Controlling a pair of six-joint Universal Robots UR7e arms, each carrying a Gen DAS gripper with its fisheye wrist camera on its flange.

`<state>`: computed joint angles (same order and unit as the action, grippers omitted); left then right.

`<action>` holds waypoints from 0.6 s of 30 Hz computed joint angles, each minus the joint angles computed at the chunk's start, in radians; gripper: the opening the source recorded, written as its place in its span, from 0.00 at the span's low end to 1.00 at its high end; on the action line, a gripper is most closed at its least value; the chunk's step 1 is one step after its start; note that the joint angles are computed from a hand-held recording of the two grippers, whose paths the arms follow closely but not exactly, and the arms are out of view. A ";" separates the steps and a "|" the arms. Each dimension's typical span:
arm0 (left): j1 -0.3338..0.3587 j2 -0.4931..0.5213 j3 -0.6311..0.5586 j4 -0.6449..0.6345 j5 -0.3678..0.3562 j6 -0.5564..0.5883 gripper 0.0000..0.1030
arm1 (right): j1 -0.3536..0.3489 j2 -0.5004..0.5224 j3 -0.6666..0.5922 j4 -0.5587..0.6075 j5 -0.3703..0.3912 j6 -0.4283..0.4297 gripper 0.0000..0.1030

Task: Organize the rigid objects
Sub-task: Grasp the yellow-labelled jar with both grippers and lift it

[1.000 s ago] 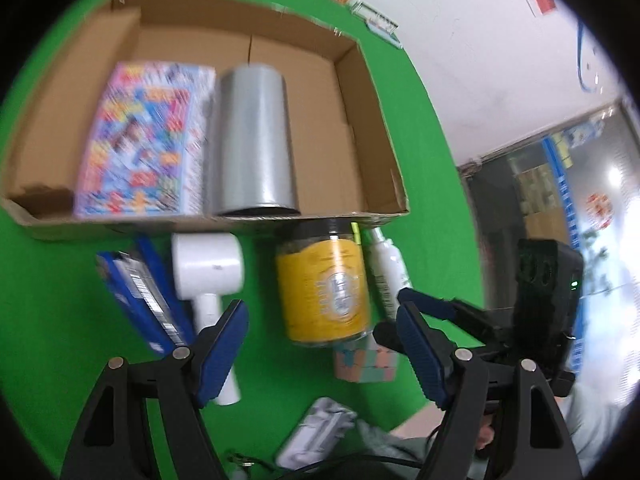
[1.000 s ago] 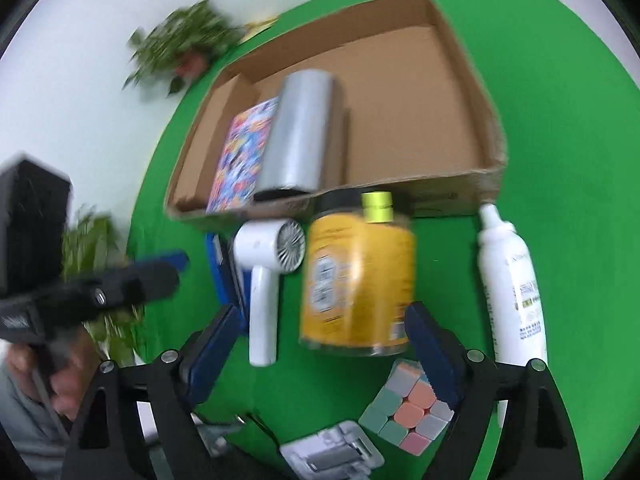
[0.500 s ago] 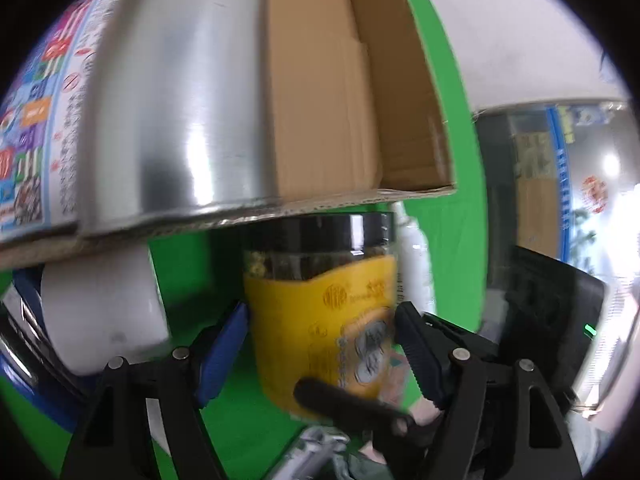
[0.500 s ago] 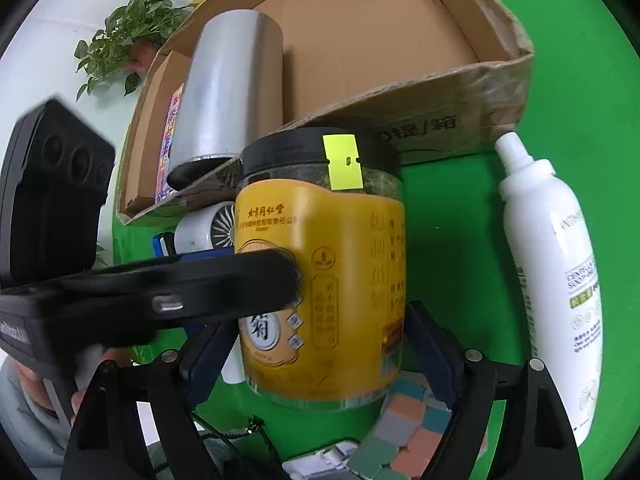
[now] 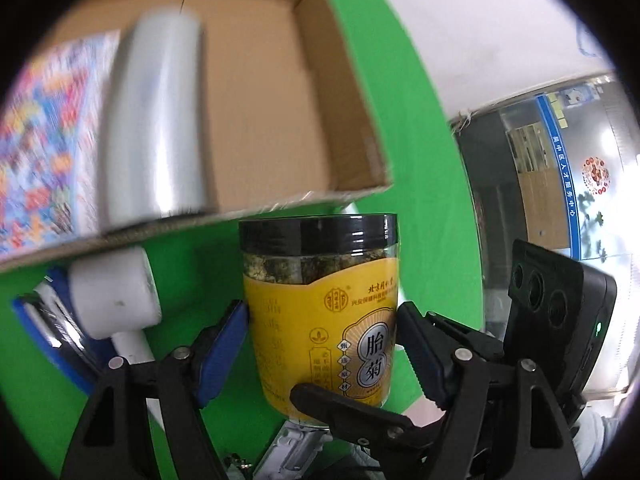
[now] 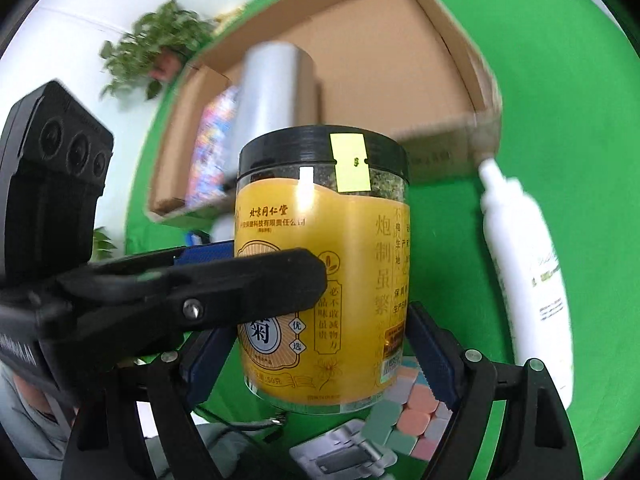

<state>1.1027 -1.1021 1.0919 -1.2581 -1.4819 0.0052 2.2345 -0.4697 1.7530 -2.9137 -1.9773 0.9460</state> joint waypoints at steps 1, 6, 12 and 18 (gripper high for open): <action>-0.013 -0.003 -0.013 -0.008 -0.003 0.005 0.73 | 0.009 -0.008 -0.010 0.005 -0.014 -0.017 0.80; -0.049 0.019 -0.087 -0.031 -0.022 0.034 0.73 | 0.044 -0.054 -0.038 0.022 -0.094 -0.039 0.80; -0.082 0.049 -0.182 -0.059 -0.027 0.082 0.73 | 0.072 -0.121 -0.083 0.087 -0.172 -0.086 0.80; -0.088 0.064 -0.226 -0.102 -0.038 0.117 0.73 | 0.102 -0.142 -0.166 0.159 -0.233 -0.134 0.80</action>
